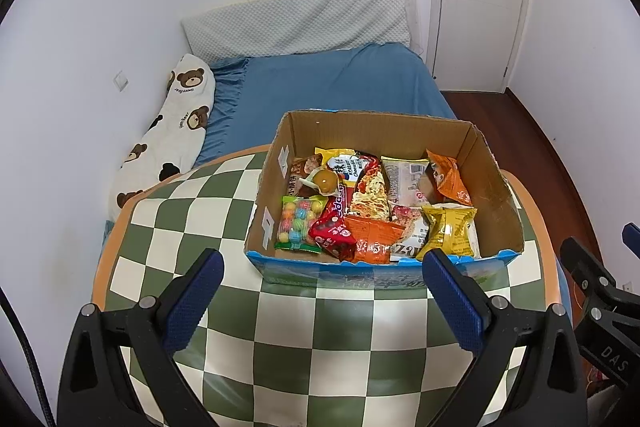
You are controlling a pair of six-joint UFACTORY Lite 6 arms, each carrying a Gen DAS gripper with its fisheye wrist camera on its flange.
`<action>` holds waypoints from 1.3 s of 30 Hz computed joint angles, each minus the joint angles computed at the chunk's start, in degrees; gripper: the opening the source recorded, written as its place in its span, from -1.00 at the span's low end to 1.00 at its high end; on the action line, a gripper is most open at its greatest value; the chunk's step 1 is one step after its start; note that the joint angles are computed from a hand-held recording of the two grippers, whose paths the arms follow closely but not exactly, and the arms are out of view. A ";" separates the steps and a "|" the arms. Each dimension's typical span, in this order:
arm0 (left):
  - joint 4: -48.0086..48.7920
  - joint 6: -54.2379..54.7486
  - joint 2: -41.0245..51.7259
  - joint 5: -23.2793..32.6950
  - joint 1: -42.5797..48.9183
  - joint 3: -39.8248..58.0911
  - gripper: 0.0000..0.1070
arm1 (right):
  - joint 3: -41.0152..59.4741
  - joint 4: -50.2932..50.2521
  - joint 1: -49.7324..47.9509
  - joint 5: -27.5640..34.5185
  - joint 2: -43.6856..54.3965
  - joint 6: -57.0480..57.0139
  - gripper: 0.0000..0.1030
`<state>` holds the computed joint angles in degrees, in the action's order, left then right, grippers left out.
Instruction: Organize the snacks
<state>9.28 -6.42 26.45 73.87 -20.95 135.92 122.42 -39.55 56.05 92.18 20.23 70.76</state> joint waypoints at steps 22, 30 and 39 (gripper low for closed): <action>0.49 -0.34 -4.53 -2.97 -0.76 -7.37 0.90 | -1.28 0.02 0.87 0.97 -1.27 1.14 1.00; 0.75 -0.84 -6.38 -4.37 -1.04 -10.52 0.90 | -2.86 0.56 1.09 0.23 -2.46 1.46 1.00; 0.82 -0.94 -6.81 -4.51 -1.23 -11.03 0.90 | -2.76 0.58 1.06 0.29 -2.51 1.41 1.00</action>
